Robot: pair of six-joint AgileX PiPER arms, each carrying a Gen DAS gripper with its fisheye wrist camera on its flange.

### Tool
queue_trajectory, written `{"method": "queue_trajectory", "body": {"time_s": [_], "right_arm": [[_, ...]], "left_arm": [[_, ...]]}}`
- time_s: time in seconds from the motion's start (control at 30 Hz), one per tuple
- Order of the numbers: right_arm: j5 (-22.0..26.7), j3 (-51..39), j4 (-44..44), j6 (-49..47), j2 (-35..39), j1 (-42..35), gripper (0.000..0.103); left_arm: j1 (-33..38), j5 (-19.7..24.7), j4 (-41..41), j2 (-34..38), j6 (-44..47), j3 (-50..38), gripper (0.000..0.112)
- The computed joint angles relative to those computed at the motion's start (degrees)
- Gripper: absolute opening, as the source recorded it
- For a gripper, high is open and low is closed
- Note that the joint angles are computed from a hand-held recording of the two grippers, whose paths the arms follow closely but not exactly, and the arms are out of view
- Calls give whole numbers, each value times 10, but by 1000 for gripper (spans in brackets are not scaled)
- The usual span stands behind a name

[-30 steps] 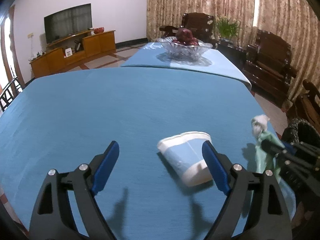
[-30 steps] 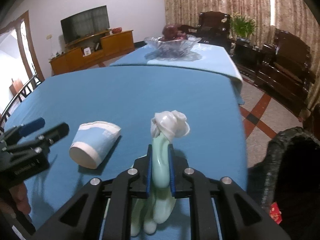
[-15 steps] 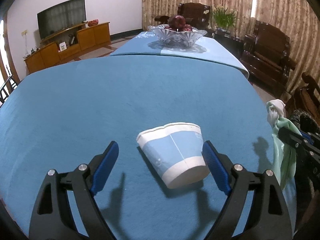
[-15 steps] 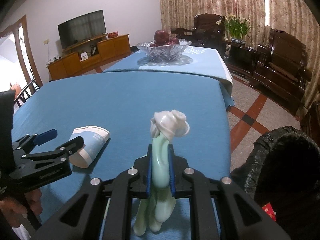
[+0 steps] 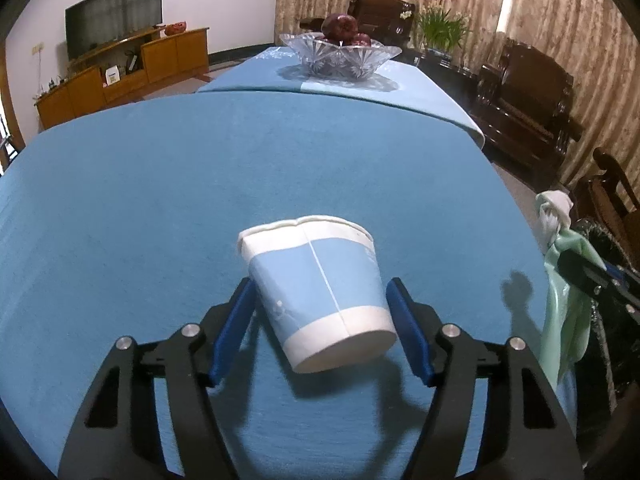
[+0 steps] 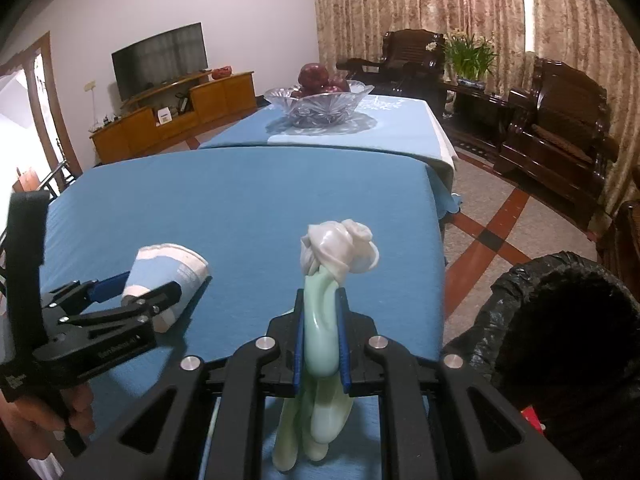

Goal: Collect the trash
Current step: 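Grasp the white paper cup with the left tool while right holds the glove, then carry the cup and glove over the bin and open both tools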

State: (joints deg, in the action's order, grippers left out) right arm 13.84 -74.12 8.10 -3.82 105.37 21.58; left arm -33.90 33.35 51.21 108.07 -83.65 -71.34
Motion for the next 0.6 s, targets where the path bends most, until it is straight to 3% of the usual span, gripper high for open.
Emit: {"method": "queue_trajectory", "body": {"time_s": [0.3,0.47,0.6], "right_arm": [[1,9,31,-35,-22,-8,14],[6,26,86,-86,-53,-25,14],[10,47,68,-73,-89,-43,14]], "left_arm": [[-21,24,30,-32,-19,-1,55],[-41,49,13,-40,19,-30,54],[-62,67,-3,-36,50,-67,54]]}}
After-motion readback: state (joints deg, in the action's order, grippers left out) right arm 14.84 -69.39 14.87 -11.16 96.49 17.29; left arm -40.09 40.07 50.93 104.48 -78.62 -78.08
